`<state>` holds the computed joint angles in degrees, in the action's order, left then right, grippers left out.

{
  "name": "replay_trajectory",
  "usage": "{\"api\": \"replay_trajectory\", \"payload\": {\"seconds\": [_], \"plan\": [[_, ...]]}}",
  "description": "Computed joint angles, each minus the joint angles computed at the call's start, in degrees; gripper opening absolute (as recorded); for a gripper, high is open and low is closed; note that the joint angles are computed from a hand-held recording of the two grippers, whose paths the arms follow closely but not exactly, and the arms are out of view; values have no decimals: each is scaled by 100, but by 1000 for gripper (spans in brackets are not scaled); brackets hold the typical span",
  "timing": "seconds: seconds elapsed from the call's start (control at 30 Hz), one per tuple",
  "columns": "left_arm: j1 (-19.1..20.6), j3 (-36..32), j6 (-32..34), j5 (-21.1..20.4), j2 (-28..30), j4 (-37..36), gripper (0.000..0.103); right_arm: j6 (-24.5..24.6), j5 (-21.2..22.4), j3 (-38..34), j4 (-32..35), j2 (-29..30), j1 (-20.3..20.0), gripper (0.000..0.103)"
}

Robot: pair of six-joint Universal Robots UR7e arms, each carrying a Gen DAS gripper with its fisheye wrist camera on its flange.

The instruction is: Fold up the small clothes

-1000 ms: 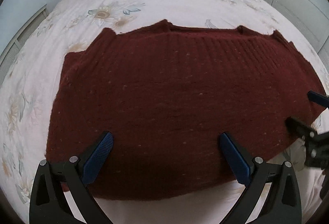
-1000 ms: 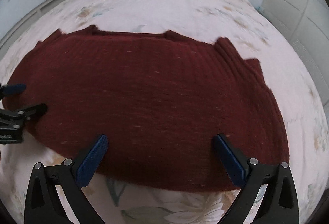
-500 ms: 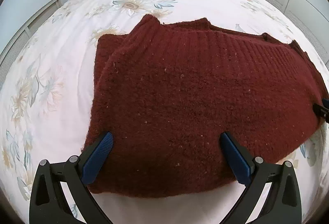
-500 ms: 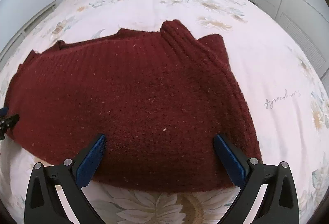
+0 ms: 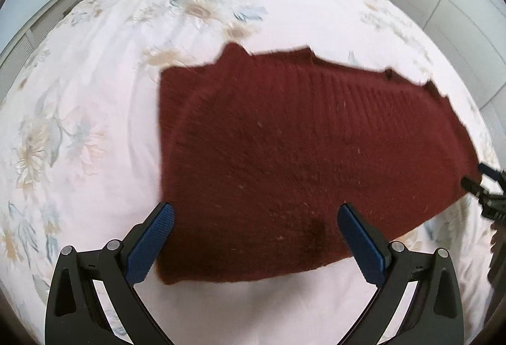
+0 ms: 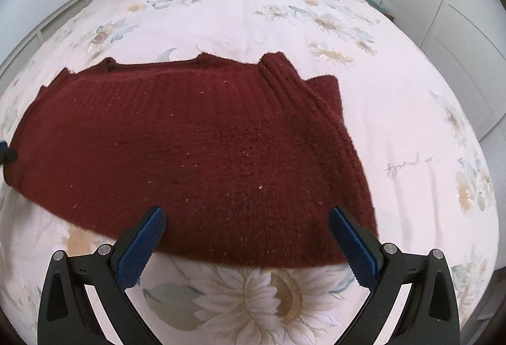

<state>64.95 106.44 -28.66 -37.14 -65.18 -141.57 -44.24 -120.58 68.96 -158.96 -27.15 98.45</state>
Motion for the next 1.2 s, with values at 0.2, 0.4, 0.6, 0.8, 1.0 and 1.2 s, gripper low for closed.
{"api": "replay_trajectory", "payload": {"seconds": [0.2,0.4,0.6,0.8,1.0,1.2], "plan": [[174,-52,-760,248,-332,591,102,-34,81,380,-126,-301,47,103],[580,-121,-1061,-336,-339,616,102,66,-100,680,-162,-547,15,103],[803,-151,-621,-883,-227,48,102,235,-277,836,-168,-698,-36,103],[883,-193,-429,-1011,-159,-102,102,377,-277,845,-116,-776,-58,103],[899,-269,-131,-1566,-114,-145,53,358,-294,767,-122,-775,-63,103],[607,-528,-157,-1261,-54,509,22,386,-210,766,-76,-857,-129,103]]}}
